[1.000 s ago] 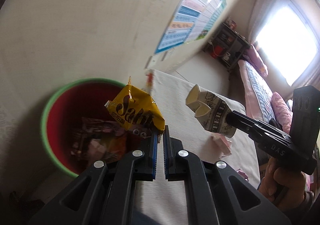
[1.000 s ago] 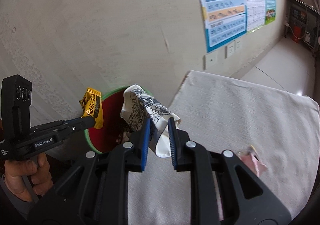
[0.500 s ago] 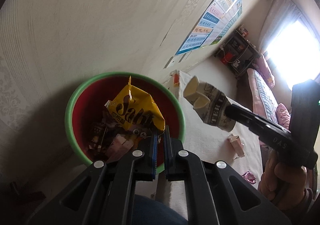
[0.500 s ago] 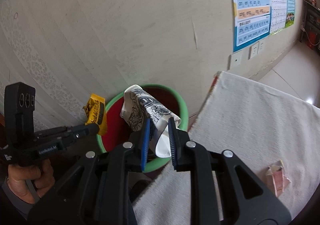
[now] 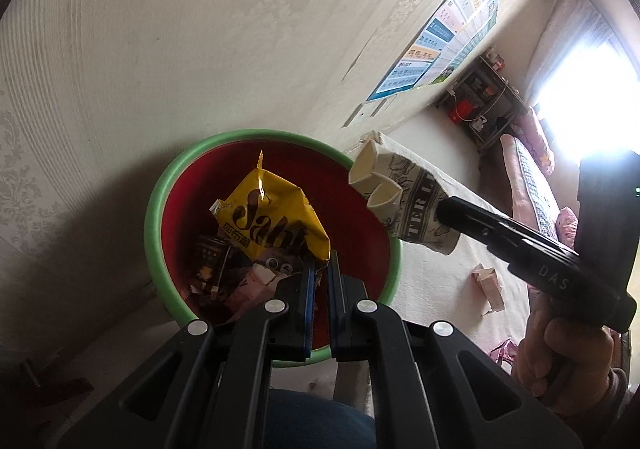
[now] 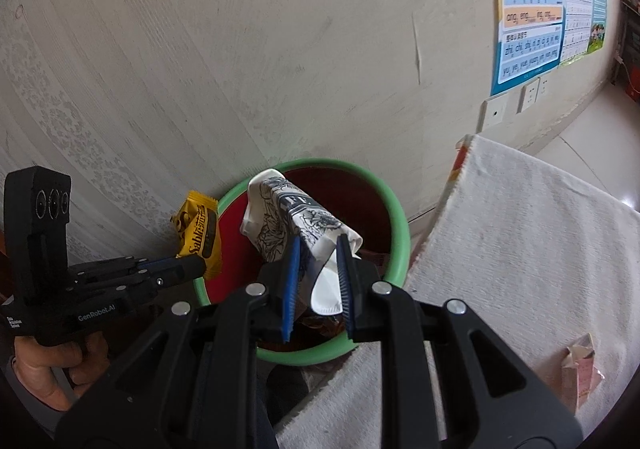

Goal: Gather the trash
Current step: 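Carry the gold and silver wrappers over the red bin and open both tools, then move both open tools back over the table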

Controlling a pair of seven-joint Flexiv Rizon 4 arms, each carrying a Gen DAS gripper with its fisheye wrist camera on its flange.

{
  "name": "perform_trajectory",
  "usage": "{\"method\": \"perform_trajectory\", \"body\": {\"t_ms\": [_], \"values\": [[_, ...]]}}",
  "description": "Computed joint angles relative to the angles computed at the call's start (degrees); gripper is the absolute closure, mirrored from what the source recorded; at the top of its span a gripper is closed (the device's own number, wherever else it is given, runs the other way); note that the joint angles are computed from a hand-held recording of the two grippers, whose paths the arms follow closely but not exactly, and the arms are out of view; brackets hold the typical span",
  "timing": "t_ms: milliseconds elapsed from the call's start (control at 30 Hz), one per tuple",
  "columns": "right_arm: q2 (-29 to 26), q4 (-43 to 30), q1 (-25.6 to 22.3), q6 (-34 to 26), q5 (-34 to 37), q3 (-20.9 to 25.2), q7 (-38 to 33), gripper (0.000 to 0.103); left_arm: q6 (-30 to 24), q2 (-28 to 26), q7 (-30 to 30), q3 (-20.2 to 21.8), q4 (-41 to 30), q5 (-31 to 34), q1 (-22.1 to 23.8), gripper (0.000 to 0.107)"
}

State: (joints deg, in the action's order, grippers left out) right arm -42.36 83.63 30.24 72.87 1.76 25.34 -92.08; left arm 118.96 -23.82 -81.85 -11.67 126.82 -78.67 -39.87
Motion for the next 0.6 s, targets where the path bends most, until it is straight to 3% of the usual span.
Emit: {"method": "perform_trajectory", "body": {"t_ms": [200,367,400,433,467,533,600], "values": [[-1.1,-1.2,1.3,-0.7,-0.8,-0.4,0.2,0.084,-0.3,0.4,-6.2,1.7,2.2,5.9,0.2,0.103],[-1.7,-2.3,2.1,-1.7,-0.9,-0.9,0.3,0.083,-0.4,0.6,-5.5,2.3,2.3,4.7,-0.7,0.099],[-1.8,-2.4,2.1,-2.0,-0.9,-0.7,0.3,0.081,-0.1,0.5,-5.2,2.4,2.2,4.3,-1.0,0.095],[-1.7,-2.4,2.1,-2.3,-0.9,-0.8,0.3,0.068,0.2,0.5,-5.1,2.4,2.2,3.9,-1.3,0.079],[-1.4,-1.9,2.5,-1.9,-1.0,-1.4,0.6,0.047,1.1,0.3,-4.9,2.3,2.1,3.0,-1.7,0.057],[-0.8,-0.6,3.4,-0.1,-1.9,-3.3,2.0,0.038,3.5,0.1,-6.8,1.8,2.5,2.9,-1.7,0.032],[-0.5,0.2,3.5,0.2,-2.7,-3.9,2.8,0.032,4.0,0.4,-9.7,1.4,3.6,4.9,-0.8,0.03]]}}
